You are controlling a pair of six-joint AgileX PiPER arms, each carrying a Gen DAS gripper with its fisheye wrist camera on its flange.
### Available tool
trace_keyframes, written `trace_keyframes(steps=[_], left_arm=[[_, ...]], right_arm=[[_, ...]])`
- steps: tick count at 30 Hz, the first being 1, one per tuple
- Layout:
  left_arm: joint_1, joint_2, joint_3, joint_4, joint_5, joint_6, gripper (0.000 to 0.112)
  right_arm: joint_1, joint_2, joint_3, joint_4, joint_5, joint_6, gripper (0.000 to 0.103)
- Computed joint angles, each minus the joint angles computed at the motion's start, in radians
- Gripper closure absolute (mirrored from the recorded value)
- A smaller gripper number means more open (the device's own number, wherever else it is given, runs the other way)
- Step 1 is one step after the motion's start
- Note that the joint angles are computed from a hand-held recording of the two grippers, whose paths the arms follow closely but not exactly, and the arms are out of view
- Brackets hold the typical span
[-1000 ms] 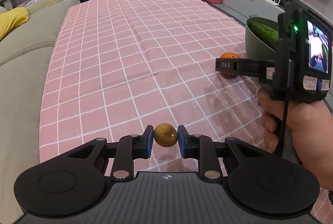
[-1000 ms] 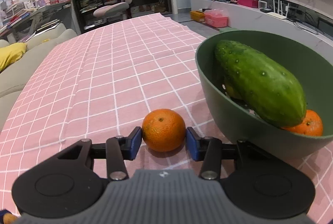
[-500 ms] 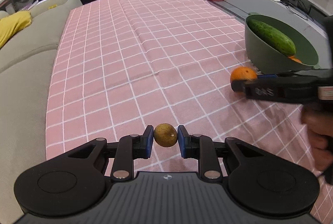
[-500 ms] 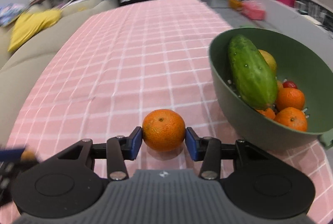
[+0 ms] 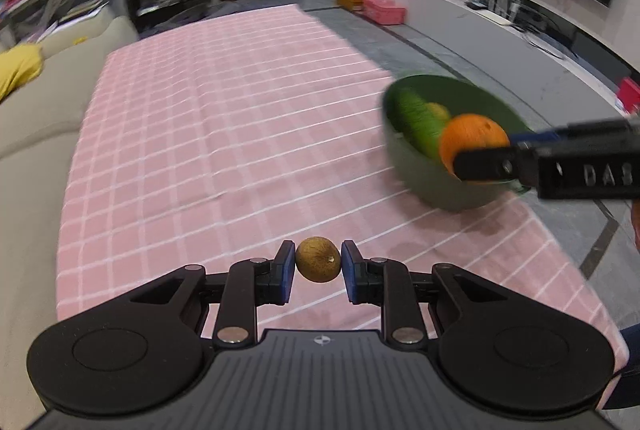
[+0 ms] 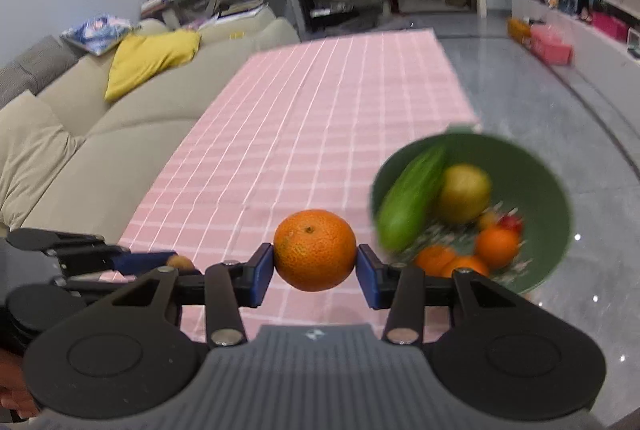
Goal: Organize fruits
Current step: 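Carry the kiwi and orange with both tools over the colander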
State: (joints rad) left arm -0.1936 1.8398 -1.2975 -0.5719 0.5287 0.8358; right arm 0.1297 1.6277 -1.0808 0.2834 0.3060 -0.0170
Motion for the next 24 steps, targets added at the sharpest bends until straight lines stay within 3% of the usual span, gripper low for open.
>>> trace_keyframes(steps=[6, 12, 15, 24], left_arm=[[-0.16, 0.056, -0.141, 0.175, 0.013, -0.185, 0.085], [-0.301, 0.203, -0.361, 0.364, 0.061, -0.368, 0.085], [-0.379, 0.267, -0.438, 0.548, 0.058, -0.488, 0.085], [-0.438, 0.453, -0.676, 0.649, 0.185, -0.567, 0.085]], right_arm=[[-0.227, -0.01, -0.031, 0.356, 0.098, -0.384, 0.061], [-0.331, 0.077, -0.098, 0.368, 0.134, -0.439, 0.061], [-0.357, 0.144, -0.153, 0.358, 0.154, -0.416, 0.061], [-0.439, 0.295, -0.309, 0.457, 0.282, -0.534, 0.061]])
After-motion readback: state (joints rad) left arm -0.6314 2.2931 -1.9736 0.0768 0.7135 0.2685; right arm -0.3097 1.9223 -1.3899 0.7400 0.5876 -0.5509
